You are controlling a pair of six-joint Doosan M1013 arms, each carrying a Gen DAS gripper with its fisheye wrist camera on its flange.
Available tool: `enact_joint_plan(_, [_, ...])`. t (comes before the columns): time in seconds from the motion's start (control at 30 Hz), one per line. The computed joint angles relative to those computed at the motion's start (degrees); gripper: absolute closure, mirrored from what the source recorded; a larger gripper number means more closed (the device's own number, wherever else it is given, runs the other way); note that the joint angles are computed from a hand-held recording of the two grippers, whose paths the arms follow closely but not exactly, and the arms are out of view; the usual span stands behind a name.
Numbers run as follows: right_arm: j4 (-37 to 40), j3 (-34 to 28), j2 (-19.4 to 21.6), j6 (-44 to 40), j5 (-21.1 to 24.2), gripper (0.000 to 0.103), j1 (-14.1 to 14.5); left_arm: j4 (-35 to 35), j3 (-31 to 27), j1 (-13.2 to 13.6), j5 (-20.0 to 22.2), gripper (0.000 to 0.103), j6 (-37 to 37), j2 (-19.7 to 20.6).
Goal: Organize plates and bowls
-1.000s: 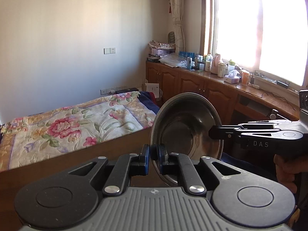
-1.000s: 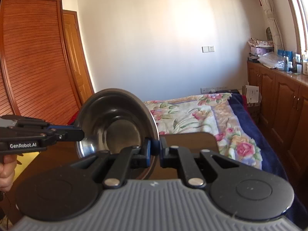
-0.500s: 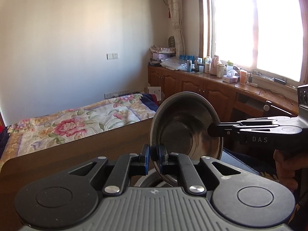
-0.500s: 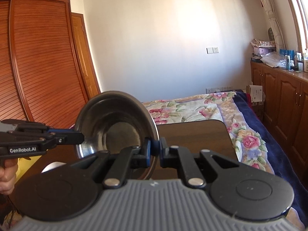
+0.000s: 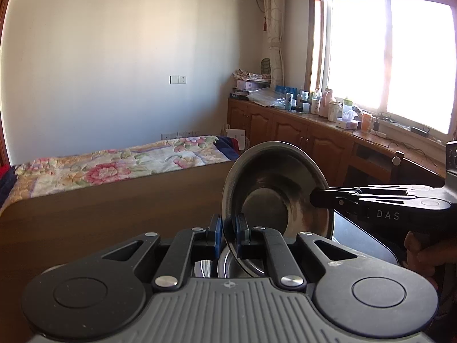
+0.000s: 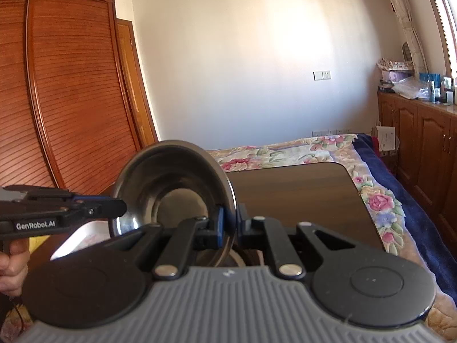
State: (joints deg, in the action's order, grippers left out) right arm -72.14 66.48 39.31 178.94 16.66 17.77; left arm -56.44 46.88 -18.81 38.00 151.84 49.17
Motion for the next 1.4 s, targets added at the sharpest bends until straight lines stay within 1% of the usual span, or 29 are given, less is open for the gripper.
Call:
enact_joint_plan(0.1, [-3.4, 0.9, -0.2, 3.6, 0.4, 0.092, 0.4, 0.0, 1.1, 0.1, -0.4, 0.092, -0.1, -0.4])
enact_joint_plan(0.13, [-3.5, 1.0, -0.3, 3.9, 0.5, 0.092, 0.5, 0.2, 1.4, 0.1, -0.5, 0.092, -0.2, -0.4])
enact_joint_plan(0.33, [0.2, 1.0, 0.1, 0.7, 0.4, 0.092, 0.6, 1.8, 1.5, 0.0, 0.1, 0.092, -2.2, -0.1])
enact_joint_plan(0.57, [0.8, 1.7, 0.0, 1.2, 0.6, 0.092, 0.7, 2.4, 1.9, -0.1, 0.4, 0.091, -3.1, 0.1])
enact_joint_plan(0.73, [3.1, 0.9, 0.5, -1.6, 2.0, 0.092, 0.9, 3.4, 2.0, -0.3, -0.3, 0.091, -4.1, 0.2])
enact_joint_plan(0.9, [2.9, 0.3, 1.0, -2.3, 3.5, 0.092, 1.2, 4.6, 1.9, -0.8, -0.8, 0.09, -6.0, 0.2])
enact_joint_plan(1.17, [1.4, -0.6, 1.7, -2.9, 6.3, 0.091, 1.9, 5.0, 2.1, -0.8, -1.4, 0.089, -6.6, 0.4])
enact_joint_plan(1.33, [2.5, -1.2, 2.2, -4.7, 7.2, 0.089, 2.1, 3.6, 3.0, -0.8, -2.3, 0.089, -5.4, 0.0])
enact_joint_plan(1.4, [0.9, -1.2, 2.3, -3.6, 7.6, 0.089, 2.3, 3.3, 3.4, -0.8, -2.6, 0.089, -5.1, -0.1])
